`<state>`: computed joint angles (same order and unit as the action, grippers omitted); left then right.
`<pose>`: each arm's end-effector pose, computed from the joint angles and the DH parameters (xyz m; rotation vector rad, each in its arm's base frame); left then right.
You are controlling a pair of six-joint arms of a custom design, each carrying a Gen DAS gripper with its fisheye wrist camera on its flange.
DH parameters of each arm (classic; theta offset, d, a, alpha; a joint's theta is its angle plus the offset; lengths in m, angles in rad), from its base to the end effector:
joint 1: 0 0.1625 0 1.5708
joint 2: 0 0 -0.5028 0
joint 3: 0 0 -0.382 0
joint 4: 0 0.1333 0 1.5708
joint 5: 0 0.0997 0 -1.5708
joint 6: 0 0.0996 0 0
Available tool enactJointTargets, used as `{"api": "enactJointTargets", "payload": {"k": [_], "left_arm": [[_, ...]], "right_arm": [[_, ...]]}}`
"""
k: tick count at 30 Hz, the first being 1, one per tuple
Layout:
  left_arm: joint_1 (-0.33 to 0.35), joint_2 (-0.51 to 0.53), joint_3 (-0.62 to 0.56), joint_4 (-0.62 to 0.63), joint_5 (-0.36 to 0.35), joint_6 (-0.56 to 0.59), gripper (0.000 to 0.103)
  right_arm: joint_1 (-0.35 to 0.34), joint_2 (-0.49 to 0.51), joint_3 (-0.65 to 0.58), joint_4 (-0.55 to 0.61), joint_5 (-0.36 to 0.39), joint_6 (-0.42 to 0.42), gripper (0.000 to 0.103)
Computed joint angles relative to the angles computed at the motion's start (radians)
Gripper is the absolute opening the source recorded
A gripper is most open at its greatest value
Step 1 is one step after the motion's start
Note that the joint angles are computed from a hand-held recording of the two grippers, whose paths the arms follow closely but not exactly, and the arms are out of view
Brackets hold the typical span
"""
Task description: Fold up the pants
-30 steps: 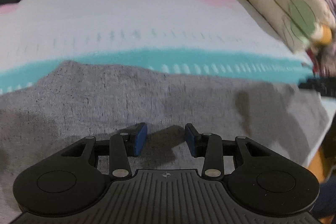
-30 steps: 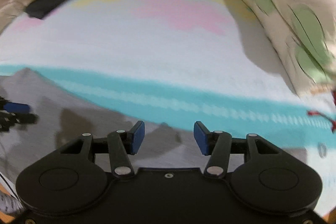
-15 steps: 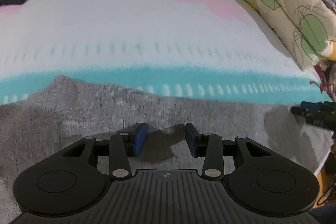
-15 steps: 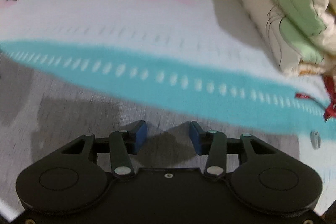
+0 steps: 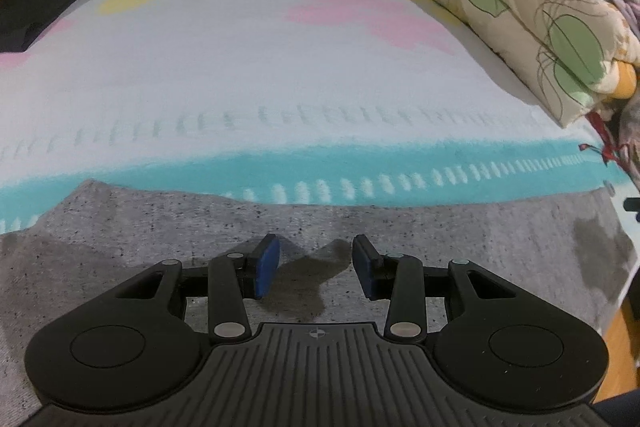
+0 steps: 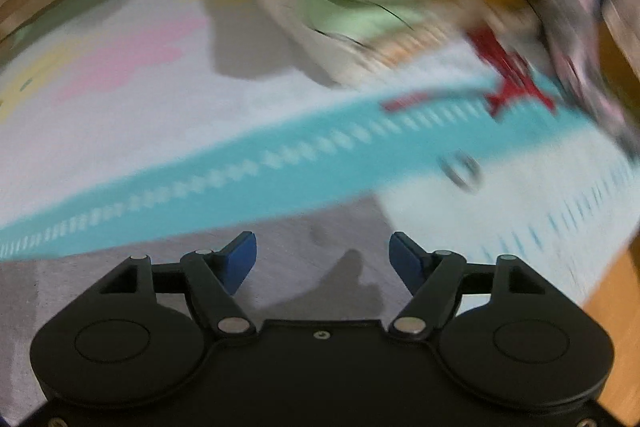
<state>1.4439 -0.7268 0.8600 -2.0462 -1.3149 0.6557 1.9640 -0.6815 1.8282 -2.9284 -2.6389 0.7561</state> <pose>0.0458 -0.8936 0.3886 1.0045 2.5970 -0.3707 0.2936 -0.5876 0.1050 -0.5301 -2.1296 0.8986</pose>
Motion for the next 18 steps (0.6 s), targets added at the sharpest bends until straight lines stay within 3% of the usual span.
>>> {"api": "enactJointTargets", "payload": {"k": [5,11,13,18], "left_arm": [[0.0,-0.001,0.007,0.002,-0.004,0.011,0.039],[0.0,0.002,-0.003,0.013,-0.01,0.001,0.039],[-0.001,0.001,-0.001,0.013,-0.013,0.002,0.039],[-0.006,-0.005,0.007,0.03,-0.034,-0.013,0.039]], "right_arm": [[-0.043,-0.082,0.144,-0.1,0.114,0.094,0.076],[-0.098,-0.102,0.229,-0.213,0.297,0.078,0.075],[-0.109,-0.095,0.227,-0.19,0.311,0.067,0.076],[-0.116,-0.082,0.242,-0.27,0.327,0.049,0.075]]}}
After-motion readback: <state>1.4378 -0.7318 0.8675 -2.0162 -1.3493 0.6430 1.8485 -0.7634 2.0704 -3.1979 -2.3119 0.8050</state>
